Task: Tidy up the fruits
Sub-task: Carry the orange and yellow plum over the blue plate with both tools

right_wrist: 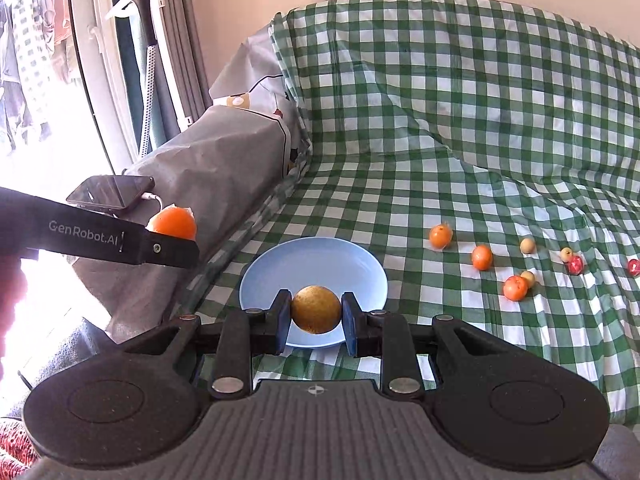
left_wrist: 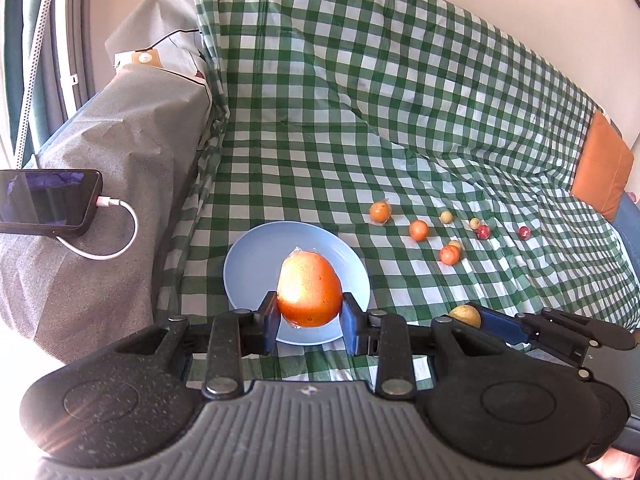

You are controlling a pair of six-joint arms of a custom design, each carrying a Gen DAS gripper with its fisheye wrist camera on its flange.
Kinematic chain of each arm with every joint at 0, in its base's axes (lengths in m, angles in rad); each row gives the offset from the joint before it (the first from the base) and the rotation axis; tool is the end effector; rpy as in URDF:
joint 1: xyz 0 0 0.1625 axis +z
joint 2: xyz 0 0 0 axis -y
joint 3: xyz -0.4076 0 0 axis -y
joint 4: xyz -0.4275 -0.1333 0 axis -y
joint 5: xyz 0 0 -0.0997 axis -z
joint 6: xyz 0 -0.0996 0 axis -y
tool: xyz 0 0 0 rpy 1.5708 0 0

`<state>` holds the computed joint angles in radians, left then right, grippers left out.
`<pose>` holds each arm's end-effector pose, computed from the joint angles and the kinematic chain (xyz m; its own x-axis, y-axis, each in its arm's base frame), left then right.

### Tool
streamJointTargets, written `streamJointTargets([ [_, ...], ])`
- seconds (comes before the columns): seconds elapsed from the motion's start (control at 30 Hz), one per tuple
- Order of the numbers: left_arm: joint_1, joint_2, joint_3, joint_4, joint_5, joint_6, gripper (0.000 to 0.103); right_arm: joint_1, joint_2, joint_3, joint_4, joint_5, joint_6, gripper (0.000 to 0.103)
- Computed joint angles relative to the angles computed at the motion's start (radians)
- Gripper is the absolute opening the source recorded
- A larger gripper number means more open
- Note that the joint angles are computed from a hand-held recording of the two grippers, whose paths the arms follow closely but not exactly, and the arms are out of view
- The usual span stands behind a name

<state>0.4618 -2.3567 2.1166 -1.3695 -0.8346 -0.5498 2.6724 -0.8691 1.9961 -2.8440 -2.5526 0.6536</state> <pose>-0.1161 -0.2814 0.4823 -0.7688 0.3231 -0.5518 0.5780 0.7202 -0.3837 0.5164 -0.2052 0.0475 -0.8217 -0.0779 0.5645 -0.4821 0.6231 -0.6159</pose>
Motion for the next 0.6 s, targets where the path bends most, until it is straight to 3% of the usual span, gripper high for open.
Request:
streamJointTargets([
  [0.6, 0.169, 0.127, 0.018, -0.244, -0.031, 0.179, 0.035, -0.083, 0.026, -0.006, -0.040, 0.039, -0.061, 0.028],
])
